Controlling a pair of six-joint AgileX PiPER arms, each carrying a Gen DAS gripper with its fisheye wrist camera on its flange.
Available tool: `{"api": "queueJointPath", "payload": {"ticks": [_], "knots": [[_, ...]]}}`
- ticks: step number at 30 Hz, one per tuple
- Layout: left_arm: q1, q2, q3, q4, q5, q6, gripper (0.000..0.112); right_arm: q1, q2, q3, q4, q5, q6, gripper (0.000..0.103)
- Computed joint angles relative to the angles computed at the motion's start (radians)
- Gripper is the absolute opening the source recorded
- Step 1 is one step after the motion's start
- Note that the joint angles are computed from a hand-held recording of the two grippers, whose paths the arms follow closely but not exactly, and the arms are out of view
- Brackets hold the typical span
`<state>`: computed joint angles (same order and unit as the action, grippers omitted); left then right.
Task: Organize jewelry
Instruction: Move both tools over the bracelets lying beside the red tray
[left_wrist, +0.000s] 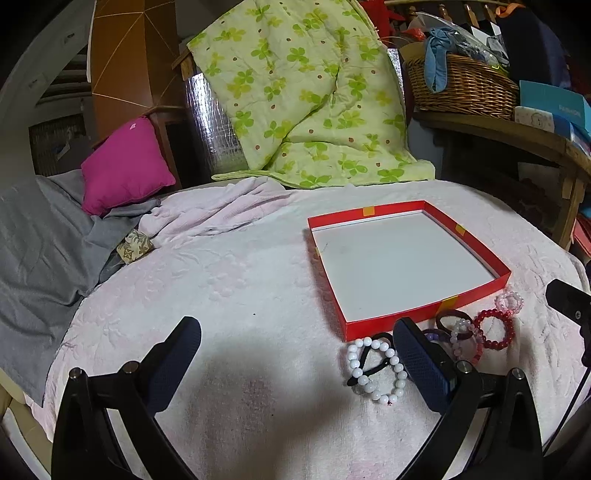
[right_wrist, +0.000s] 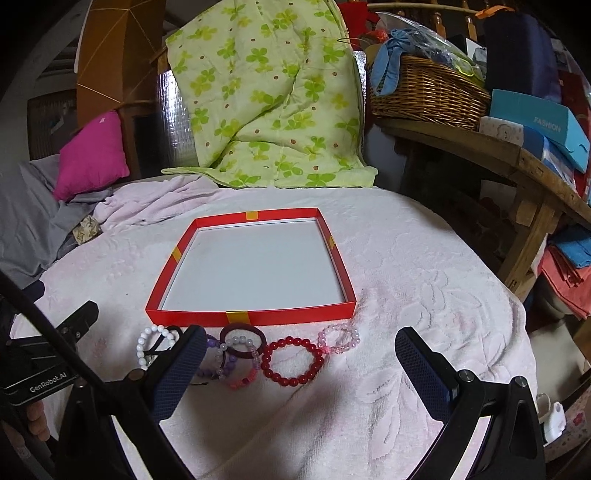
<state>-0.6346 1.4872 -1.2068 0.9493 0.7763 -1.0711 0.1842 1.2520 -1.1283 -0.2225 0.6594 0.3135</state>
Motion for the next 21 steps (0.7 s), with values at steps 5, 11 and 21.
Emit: {"api": "queueJointPath", "payload": {"ticks": [5, 11, 21], "knots": [[0.005, 0.005, -0.010, -0.014, 0.004, 0.010, 0.103, -0.003, 0.001, 0.008, 0.011, -0.013, -0.008, 0.103], [0.010, 0.002, -0.009, -0.017, 0.003, 0.018, 0.103, -0.008, 0.001, 0.012, 0.021, -0.024, -0.007, 0.103], [0.022, 0.005, -0.005, -0.024, -0.006, 0.033, 0.103, -0.021, 0.004, 0.021, 0.055, -0.030, -0.036, 0.103]]}}
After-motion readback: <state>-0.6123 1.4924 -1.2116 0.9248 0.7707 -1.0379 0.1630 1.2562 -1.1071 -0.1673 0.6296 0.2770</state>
